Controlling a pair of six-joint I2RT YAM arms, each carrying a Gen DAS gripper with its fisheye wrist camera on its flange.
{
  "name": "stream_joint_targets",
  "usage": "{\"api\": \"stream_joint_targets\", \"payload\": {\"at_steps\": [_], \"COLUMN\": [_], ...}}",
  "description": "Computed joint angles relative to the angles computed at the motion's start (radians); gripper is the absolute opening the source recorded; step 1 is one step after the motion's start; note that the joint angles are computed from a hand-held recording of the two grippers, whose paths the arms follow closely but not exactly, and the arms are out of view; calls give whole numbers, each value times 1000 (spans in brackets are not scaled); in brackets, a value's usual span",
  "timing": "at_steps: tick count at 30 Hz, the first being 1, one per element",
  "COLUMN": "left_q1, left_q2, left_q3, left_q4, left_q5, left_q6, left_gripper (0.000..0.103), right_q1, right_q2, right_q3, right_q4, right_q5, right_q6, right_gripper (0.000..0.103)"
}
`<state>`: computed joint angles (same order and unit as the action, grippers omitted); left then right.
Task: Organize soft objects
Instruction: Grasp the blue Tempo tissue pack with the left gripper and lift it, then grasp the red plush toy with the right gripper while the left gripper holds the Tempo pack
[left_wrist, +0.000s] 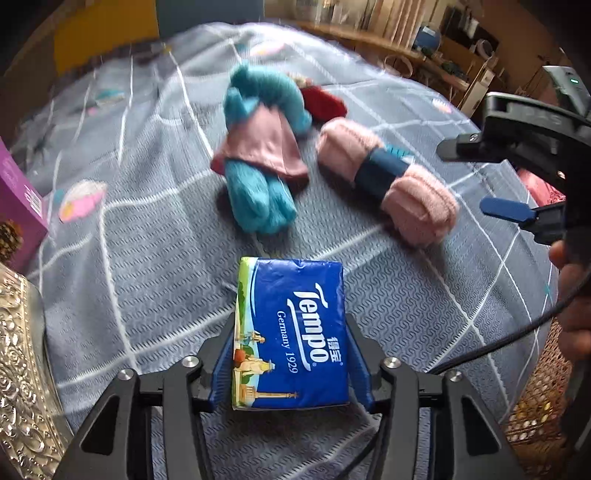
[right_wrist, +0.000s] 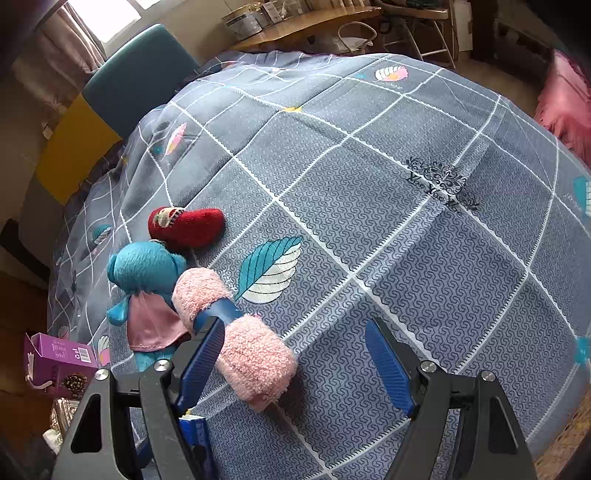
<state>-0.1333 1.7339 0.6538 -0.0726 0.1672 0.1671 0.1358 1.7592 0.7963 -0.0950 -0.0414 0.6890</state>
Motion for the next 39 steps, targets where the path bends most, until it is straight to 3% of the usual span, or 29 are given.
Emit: {"api": "stream_joint_targets", "payload": {"at_steps": [6, 10, 14, 24, 28, 34, 39], "left_q1": [82, 113, 136, 152, 166, 160, 173], "left_q2": [-75, -93, -85, -88, -107, -110, -106], "left_q3": [-114, -236, -312, -354, -376, -388, -383], "left_q4": [77, 265, 406, 474, 481, 500, 494], "left_q5": [16, 32, 69, 86, 100, 94, 114], "left_q6": [55, 164, 181, 193, 202, 201, 204], "left_gripper": [52, 53, 54, 54, 54, 54, 54], "right_q1": [10, 22, 37, 52, 84, 104, 108], "right_q2": [-2, 3, 9, 3, 19, 147, 369], "right_q3": [3, 10, 21, 25, 61, 282, 599], "right_q4": [1, -6, -17, -19, -30, -97, -197], "right_q5": [1, 1, 15, 41, 59, 145, 208], "right_q6": [-14, -26, -43, -67, -125, -294, -433], "right_gripper": [79, 79, 79, 79, 67, 52, 50]}}
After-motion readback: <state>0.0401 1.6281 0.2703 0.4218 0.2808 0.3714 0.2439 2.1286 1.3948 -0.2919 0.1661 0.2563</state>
